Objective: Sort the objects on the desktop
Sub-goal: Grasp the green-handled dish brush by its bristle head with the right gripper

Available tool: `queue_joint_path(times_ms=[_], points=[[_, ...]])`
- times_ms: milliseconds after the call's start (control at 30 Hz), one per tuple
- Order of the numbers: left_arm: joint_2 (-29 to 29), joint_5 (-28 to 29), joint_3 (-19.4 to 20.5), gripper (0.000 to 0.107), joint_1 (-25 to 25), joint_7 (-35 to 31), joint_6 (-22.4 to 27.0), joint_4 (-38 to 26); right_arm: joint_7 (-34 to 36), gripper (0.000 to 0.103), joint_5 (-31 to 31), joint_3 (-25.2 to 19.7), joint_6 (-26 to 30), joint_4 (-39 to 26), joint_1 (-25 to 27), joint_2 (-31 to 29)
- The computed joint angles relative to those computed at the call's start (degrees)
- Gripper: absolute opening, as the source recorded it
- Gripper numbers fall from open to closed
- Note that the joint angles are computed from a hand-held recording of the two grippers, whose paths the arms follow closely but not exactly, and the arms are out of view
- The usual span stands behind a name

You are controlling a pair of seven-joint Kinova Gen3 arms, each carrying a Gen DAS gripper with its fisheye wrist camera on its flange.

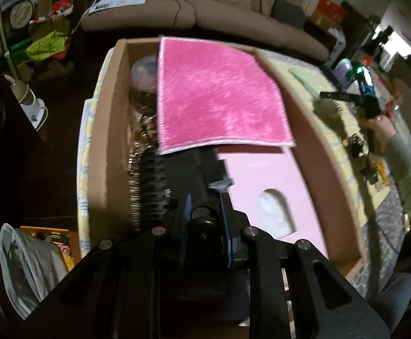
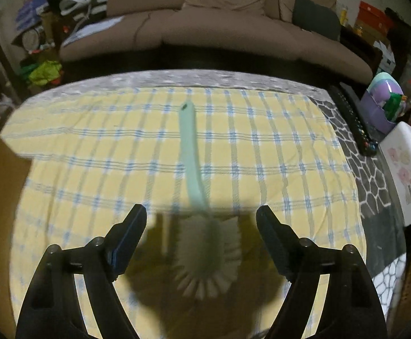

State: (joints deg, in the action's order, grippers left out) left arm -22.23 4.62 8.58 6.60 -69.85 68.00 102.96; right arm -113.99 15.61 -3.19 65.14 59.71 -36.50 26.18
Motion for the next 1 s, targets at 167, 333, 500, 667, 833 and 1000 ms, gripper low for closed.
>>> queue_joint_path(times_ms=[167, 333, 500, 667, 833, 1000], points=[[-0.9, 0.0, -0.4, 0.031, -0.5, 1.0, -1.1, 0.9, 0.5, 0.082, -3.1, -0.8, -1.5, 0.4, 1.8, 0.9], [-5.2, 2.1, -2.9, 0.047, -1.0, 1.0, -2.0, 0.5, 1.2, 0.049, -4.2, -0.9, -2.2, 0.8, 1.7, 1.3], [-7.9, 2.1, -4.8, 0.050, -2.7, 0.6, -0.6, -1.5, 1.5, 0.029, -5.5, -1.2, -3.2, 2.1, 2.7, -0.7], [-8.6, 4.4, -4.5, 0.050, -2.5, 0.5, -0.4, -2.2, 2.3, 0.025, -5.1, -1.8, -2.9, 3.6, 2.0, -3.4], [-8.1, 9.2, -2.8, 0.051, 0.0, 1.5, -2.8, -1.4, 3.0, 0.023, -7.0, -4.0, -4.3, 8.4, 1.9, -8.0], [-5.6, 13.4, 1.5, 0.056, 3.2, 4.1, -6.9, -2.0, 2.7, 0.023, -12.3, -6.9, -8.9, 17.2, 2.4, -14.3]])
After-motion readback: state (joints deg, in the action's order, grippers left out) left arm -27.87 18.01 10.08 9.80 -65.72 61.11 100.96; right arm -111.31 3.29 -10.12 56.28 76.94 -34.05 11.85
